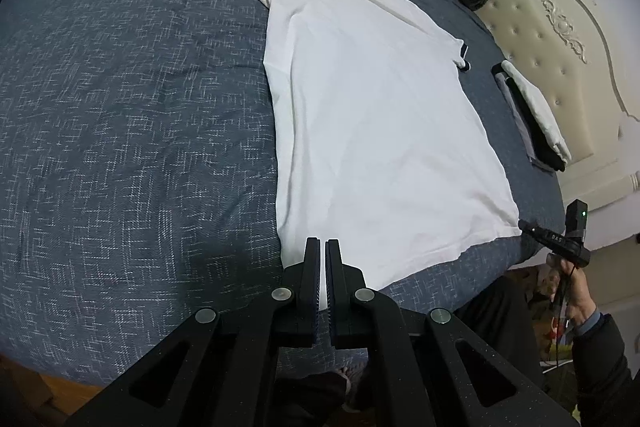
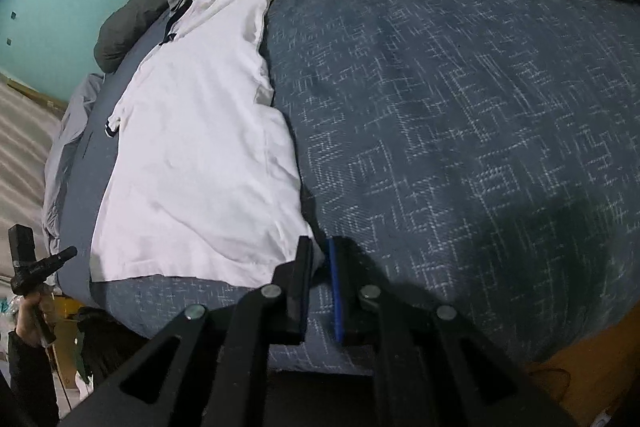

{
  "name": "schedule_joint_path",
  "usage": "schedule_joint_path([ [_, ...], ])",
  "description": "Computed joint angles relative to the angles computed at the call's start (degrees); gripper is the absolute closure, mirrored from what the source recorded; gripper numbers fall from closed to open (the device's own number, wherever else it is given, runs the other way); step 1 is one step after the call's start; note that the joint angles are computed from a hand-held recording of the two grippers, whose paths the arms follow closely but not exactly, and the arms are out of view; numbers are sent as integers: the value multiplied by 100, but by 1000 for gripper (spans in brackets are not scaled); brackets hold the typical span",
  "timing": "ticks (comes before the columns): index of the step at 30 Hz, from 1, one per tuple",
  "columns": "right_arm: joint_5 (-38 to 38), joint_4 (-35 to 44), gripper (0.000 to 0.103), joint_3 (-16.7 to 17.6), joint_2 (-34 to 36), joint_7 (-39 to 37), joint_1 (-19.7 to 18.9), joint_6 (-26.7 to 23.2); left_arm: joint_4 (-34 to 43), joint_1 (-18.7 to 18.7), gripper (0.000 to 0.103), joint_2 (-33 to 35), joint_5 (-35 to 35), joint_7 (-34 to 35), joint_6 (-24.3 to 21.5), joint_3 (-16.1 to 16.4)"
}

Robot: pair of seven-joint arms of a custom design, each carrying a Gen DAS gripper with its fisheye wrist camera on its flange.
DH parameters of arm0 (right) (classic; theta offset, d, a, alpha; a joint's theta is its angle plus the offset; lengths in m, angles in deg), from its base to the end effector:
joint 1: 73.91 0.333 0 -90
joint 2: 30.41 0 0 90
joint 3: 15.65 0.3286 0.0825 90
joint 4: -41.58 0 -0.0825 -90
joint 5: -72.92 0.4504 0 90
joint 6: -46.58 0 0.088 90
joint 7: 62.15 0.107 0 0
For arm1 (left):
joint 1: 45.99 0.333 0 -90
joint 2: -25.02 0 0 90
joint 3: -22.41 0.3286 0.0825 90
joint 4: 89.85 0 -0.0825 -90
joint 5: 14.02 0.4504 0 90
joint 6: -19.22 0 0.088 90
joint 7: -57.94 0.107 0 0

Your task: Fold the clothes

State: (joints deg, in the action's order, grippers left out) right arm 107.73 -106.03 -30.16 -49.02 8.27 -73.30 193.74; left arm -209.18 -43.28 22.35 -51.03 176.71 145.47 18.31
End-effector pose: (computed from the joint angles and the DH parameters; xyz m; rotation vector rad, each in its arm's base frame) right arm 0.4752 -0.1236 0.3694 -1.4631 2.1352 -0.0189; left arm 0.6137 -0.0359 0.4519 1.8484 -2.2145 0.8153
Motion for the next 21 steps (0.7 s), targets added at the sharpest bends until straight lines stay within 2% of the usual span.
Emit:
schedule_joint_path([
  [4, 105, 21, 90, -32, 30, 16, 8, 10, -11, 2, 100, -9, -21, -4, -2, 7],
  [7, 484, -64, 91, -164, -63, -206, 70, 12, -10, 1, 100, -12, -26, -2, -13, 8],
  [8, 817, -115, 101, -248, -114, -362, 156, 56, -8, 1, 100, -11, -33, 4, -12, 10],
  [13, 2263, -429, 102, -637, -539, -1076, 277, 165, 10, 8, 100, 14, -65, 30, -8, 13],
  [15, 2309, -553, 102, -588, -691, -1107, 155, 180, 24, 7, 100, 34, -64, 28, -10, 8],
  [19, 2733, -706, 102, -716, -803, -1190, 88, -3, 24, -8, 100, 33, -107, 51, -6, -9],
  [21, 2625, -789, 102, -637, -801, -1042, -56, -79, 37, -13, 100, 41, -99, 51, -8, -13],
])
